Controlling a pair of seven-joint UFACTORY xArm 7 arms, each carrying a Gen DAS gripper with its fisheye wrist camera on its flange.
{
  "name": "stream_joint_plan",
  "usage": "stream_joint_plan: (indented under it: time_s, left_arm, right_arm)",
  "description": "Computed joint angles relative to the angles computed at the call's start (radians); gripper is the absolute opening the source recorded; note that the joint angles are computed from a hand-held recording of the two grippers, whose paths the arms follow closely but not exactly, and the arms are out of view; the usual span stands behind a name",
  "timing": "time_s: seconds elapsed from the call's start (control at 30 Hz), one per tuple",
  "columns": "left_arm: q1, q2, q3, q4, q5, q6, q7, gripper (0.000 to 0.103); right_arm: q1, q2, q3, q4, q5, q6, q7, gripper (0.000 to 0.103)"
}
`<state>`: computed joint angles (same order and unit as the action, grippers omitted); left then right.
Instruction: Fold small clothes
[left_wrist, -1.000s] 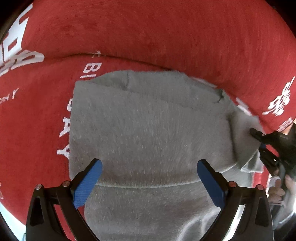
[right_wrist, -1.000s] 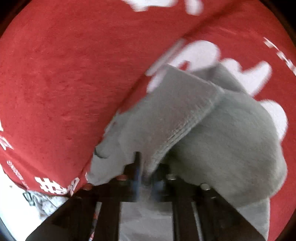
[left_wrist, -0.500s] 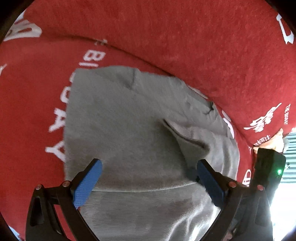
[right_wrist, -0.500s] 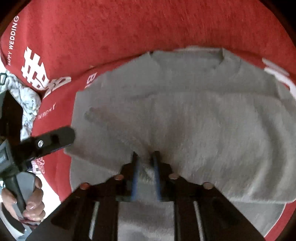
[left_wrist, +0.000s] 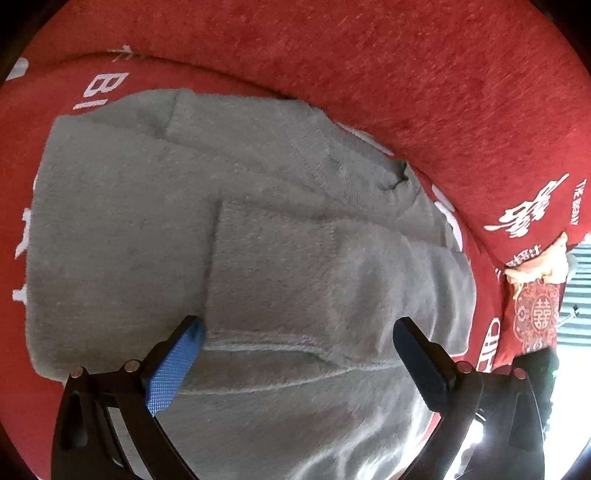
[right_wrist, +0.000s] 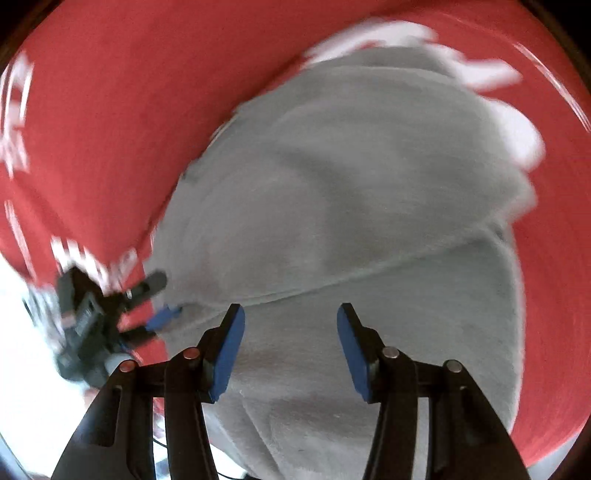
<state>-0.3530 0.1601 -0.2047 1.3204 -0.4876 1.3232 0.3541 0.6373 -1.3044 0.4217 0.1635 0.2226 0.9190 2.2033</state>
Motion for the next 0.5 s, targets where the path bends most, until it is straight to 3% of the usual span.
stream_joint_plan:
  time_s: [0.03,0.1,0.13,0.27,0.4,0.5]
  left_arm:
    - [-0.003,-0.006,-0.001,-0.005,-0.005,-0.014,-0.012,0.084]
    - [-0.005,0.005,-0.003,0.01,-0.015,-0.002,-0.028,0.012]
    - [-0.004,0.018,-0.004,0.027,-0.024,0.018,-0.038,0.007]
    - [0.02,-0.014,-0.001,0.05,-0.108,-0.004,0.025,0.007]
    - [0.034,-0.028,0.013,0.076,-0.117,-0.004,0.073,0.007]
    - [0.031,-0.017,0.018,0.06,-0.049,-0.004,0.069,0.007]
  right_arm:
    - [0.015,-0.072,0.055,-0.011,0.018,0.06,0.091,0.056]
    - [0.046,-0.152,0.126,-0.026,0.032,0.132,0.222,0.056]
    - [0.061,-0.178,0.143,-0.029,0.031,0.164,0.266,0.056]
    - [0.111,-0.27,0.238,-0.037,0.012,0.291,0.472,0.057]
    - [0.146,-0.337,0.248,-0.04,-0.044,0.391,0.552,0.057]
    - [0.163,-0.374,0.227,-0.062,-0.071,0.417,0.553,0.057]
